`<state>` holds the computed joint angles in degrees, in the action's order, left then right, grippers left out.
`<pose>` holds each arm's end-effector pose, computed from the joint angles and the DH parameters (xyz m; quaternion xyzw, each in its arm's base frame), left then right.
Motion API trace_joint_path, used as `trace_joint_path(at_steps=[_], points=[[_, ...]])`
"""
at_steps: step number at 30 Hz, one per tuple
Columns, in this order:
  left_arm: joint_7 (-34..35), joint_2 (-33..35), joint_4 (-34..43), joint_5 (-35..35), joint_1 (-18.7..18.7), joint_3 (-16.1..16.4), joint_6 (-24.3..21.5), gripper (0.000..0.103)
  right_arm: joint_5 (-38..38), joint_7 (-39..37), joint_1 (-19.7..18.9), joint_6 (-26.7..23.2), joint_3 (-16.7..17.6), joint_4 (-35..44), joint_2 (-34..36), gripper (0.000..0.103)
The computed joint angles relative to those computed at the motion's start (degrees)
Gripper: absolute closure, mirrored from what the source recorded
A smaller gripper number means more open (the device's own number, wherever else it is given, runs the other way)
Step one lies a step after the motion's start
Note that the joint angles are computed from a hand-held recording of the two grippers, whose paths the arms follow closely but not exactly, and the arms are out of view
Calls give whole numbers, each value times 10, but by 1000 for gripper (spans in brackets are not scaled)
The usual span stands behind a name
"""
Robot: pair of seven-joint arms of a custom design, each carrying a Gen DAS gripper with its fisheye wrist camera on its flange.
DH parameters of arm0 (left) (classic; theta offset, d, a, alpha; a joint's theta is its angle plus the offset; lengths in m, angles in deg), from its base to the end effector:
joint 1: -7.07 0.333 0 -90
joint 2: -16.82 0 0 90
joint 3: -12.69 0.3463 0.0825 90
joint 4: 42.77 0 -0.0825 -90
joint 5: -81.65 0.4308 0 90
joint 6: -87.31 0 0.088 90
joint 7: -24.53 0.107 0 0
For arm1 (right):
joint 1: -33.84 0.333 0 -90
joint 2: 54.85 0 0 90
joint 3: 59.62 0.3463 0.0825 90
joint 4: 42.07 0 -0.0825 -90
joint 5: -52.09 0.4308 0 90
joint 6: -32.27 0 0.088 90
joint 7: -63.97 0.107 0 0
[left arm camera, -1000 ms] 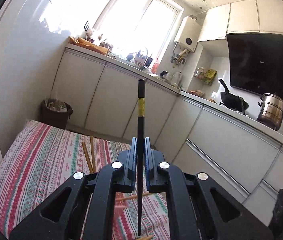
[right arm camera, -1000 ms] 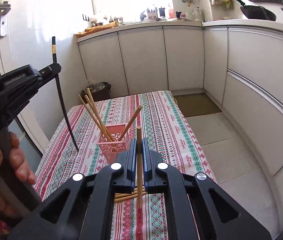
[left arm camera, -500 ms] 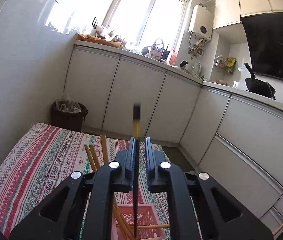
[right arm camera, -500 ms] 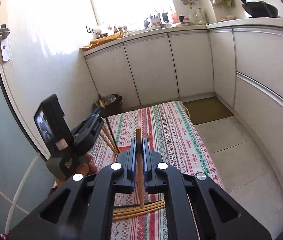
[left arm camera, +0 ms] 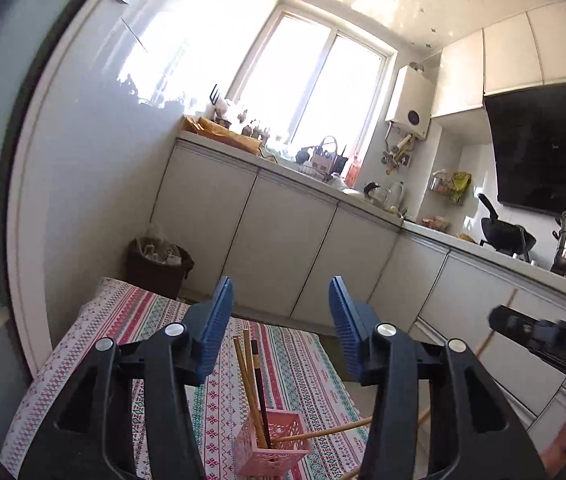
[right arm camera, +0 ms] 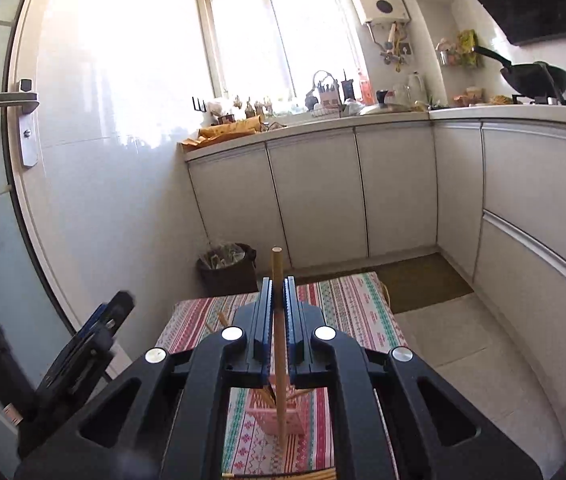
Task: Organize utensils
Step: 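Lower both chopsticks into the pink holder and open both grippers, then move both open grippers back to the remaining wooden chopsticks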
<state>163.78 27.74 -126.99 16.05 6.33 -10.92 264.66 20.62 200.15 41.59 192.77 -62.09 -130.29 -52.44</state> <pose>0.6739 -0.1837 0.7291 -0.4945 0.5480 -0.6293 0.2434 0.6542 0.0861 0.7921 -0.4717 0.6518 -0.3908 0.4472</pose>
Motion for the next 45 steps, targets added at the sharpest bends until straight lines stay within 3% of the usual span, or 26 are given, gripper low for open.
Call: trace_joint_path(at_steps=[1, 4, 9, 12, 15, 16, 18, 22, 23, 26, 33, 43, 45], points=[[39, -11, -6, -46, 16, -14, 2, 51, -8, 6, 0, 1, -2, 23, 17, 97], [101, -32, -15, -111, 15, -2, 3, 51, -8, 7, 10, -3, -16, 87, 66, 97], [107, -30, -8, -140, -5, 36, -8, 51, -19, 18, 42, 3, -55, 154, 131, 97], [12, -22, -17, -48, -26, 66, -11, 51, 6, 6, 54, -18, -66, 167, 154, 97], [-52, -20, -28, 21, -25, 70, -16, 51, 59, -27, 52, -41, -58, 163, 158, 95], [-63, -20, -30, 35, -21, 67, -15, 51, 59, -27, 58, -45, -63, 157, 155, 92], [-75, -23, -35, 50, -12, 61, -20, 49, 55, -26, 66, -46, -68, 145, 146, 72], [-160, -28, -50, 154, -19, 73, -44, 42, 39, -16, 74, -68, -69, 119, 117, 65], [-173, -30, -53, 177, -19, 74, -55, 42, 36, -16, 73, -79, -65, 112, 108, 60], [-181, -38, -65, 208, -18, 71, -74, 40, 21, -4, 69, -89, -55, 76, 77, 45], [-184, -54, -89, 241, -29, 80, -94, 28, 5, 14, 40, -110, -20, 0, 20, 24], [-199, -64, -109, 297, -46, 97, -150, 7, 38, 3, 9, -126, 11, -63, -19, 8], [-182, -62, -103, 304, -46, 99, -189, 7, 50, 0, 4, -133, 14, -75, -28, 7]])
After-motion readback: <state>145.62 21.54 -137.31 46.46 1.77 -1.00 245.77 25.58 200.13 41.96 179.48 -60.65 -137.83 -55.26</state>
